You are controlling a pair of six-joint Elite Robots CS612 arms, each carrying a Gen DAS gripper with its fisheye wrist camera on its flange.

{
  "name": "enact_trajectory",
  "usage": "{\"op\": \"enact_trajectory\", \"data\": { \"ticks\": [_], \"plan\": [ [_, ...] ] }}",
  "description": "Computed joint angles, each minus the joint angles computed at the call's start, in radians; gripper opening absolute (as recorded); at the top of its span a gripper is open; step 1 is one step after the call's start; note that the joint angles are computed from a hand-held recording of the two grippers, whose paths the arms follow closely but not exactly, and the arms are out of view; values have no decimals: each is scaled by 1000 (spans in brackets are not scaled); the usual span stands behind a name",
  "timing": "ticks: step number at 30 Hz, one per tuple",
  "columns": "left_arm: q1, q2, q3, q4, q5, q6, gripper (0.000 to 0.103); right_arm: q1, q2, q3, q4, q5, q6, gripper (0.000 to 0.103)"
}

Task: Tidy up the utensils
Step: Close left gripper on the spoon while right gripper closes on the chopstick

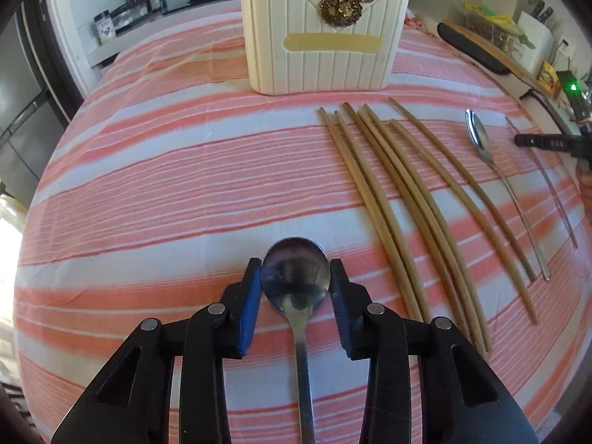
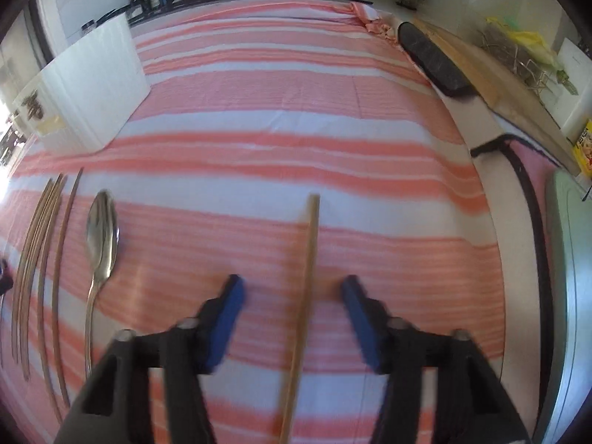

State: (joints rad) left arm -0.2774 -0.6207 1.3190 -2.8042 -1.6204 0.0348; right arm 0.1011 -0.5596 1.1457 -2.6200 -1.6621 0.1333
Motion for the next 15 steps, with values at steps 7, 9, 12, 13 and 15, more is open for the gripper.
{"op": "enact_trajectory", "data": {
  "ticks": [7, 9, 12, 13, 15],
  "plan": [
    [21, -41, 49, -92, -74, -8, 36, -17, -71, 100, -158, 126, 64, 6],
    [30, -60, 73, -133, -116, -18, 36, -17, -116, 170, -248, 163, 57, 6],
    [40, -90, 111, -197, -149, -16, 36, -10, -174, 252, -341, 193, 36, 6],
    [43, -99, 122, -215, -158, -18, 36, -7, -190, 272, -361, 204, 33, 6],
    [50, -114, 140, -248, -179, -29, 36, -1, -213, 300, -395, 217, 31, 6]
  ]
}}
